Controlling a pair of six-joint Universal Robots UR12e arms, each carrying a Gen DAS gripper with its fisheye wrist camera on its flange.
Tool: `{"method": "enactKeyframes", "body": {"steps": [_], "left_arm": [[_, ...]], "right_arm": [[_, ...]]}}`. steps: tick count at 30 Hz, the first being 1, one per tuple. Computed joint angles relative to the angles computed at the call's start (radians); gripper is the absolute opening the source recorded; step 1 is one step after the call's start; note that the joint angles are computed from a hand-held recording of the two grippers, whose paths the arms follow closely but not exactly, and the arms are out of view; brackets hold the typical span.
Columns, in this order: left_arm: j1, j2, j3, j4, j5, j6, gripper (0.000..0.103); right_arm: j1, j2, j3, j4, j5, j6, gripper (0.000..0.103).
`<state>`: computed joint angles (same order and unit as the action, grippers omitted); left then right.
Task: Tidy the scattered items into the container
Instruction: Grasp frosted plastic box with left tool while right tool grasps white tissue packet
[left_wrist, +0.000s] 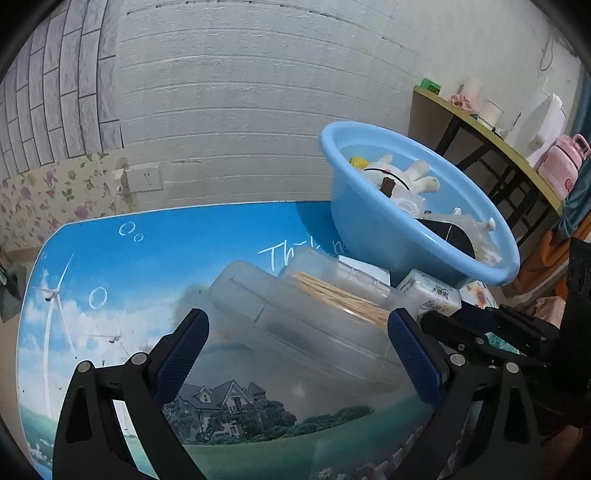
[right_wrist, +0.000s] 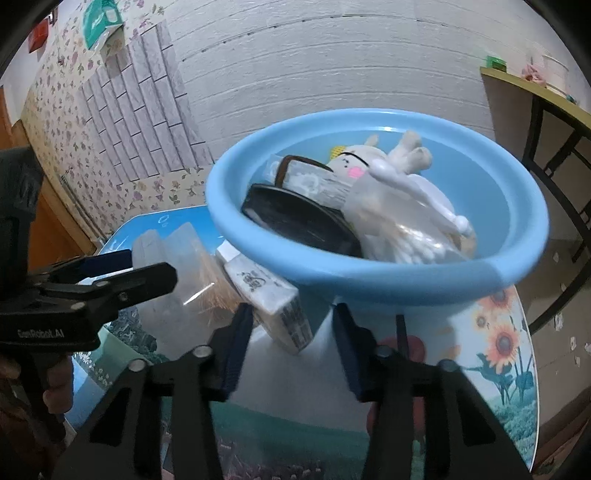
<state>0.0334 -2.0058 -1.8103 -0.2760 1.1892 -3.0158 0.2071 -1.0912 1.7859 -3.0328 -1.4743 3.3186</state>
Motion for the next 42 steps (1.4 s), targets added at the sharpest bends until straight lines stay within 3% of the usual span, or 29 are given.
{"method": "enactKeyframes", "body": {"steps": [4,13,20,27,30,33,42], "left_arm": [[0.01,0.012,-0.024,0.019,0.005,0.002,0.099],[0.03,0.042,-0.075,0.05,0.011,0.0,0.101],[0.031,0.062,-0.098,0.034,0.055,0.013,0.101],[0.028,0.059,-0.098,0.039,0.054,0.037,0.101],[0.03,0.053,-0.094,0.039,0.053,0.062,0.101],[0.04,0.043,-0.084,0.043,0.03,0.1,0.101],[0.056,0.0,-0.015,-0.054,-0.087,0.154,0.101]], "right_arm": [[-0.001,-0.001,0.005,-0.013,0.026,-0.022,0.024],[0.004,-0.014,0.02,-0.031,0.047,-0.048,0.022],[0.003,-0.021,0.028,-0.038,0.037,-0.04,0.021],[0.005,-0.02,0.022,-0.012,-0.01,-0.019,0.027],[0.004,-0.018,0.018,-0.001,-0.011,-0.022,0.036],[0.004,-0.013,0.011,0.01,-0.012,-0.032,0.042],[-0.006,0.003,-0.001,-0.002,0.038,-0.043,0.041]]}}
